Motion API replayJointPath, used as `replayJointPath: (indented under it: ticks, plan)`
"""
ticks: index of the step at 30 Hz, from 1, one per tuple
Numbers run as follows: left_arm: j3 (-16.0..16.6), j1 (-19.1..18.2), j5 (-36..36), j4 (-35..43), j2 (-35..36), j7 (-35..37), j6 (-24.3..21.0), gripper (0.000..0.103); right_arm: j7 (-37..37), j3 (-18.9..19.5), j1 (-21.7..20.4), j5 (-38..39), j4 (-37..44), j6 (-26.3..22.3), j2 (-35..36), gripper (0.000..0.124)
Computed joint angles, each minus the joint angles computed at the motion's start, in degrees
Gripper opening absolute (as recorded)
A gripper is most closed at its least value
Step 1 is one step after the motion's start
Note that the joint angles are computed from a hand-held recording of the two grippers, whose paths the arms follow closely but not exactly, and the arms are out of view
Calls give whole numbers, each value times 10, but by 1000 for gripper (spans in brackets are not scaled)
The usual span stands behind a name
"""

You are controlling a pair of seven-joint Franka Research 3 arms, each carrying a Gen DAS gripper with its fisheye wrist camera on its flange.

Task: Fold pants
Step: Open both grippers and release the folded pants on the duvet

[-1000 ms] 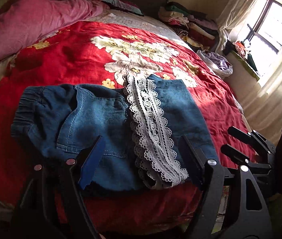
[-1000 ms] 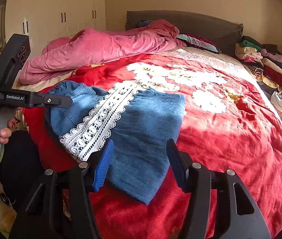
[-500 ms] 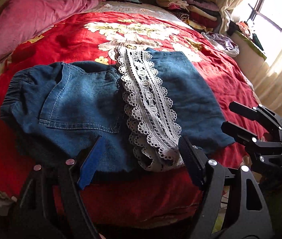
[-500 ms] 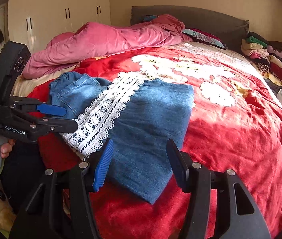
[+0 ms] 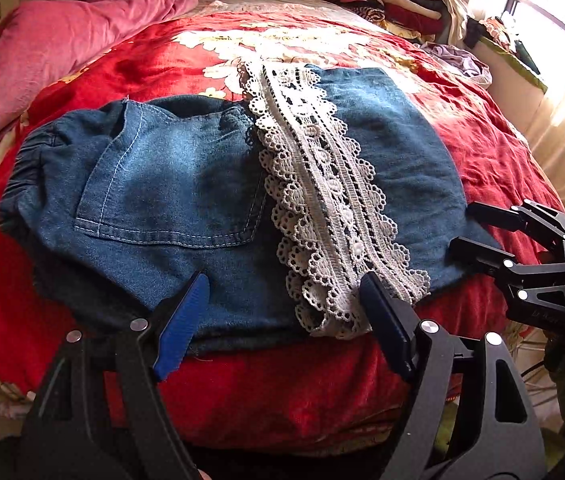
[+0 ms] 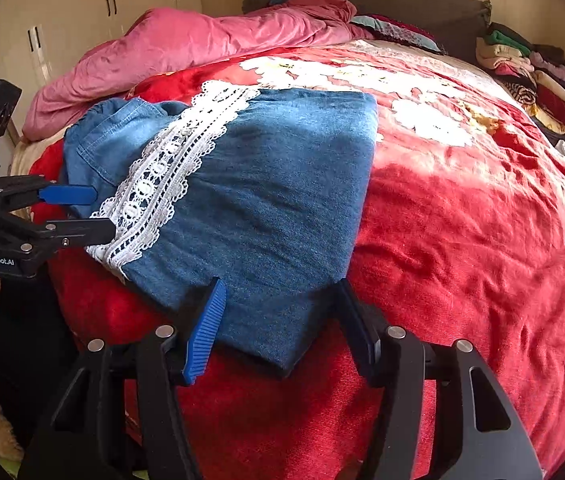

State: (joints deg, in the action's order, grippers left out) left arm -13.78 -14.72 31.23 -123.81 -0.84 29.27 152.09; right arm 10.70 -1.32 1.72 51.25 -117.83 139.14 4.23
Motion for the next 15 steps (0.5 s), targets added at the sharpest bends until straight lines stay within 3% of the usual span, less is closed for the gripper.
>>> replayJointPath:
  ticks: [10,12,15]
  plan:
    - [-6,13,14,-32,-54,-29,30,71,-15,-7,1,43,4,-29,-34,67]
    - [-8,17,22,-39,-66,-39,31,71,-18,-7,5,47,5,-27,-41,77]
    - [-12,24,31,-51,-84,-53,33,71,-19,-7,11,55,11,-28,-47,79]
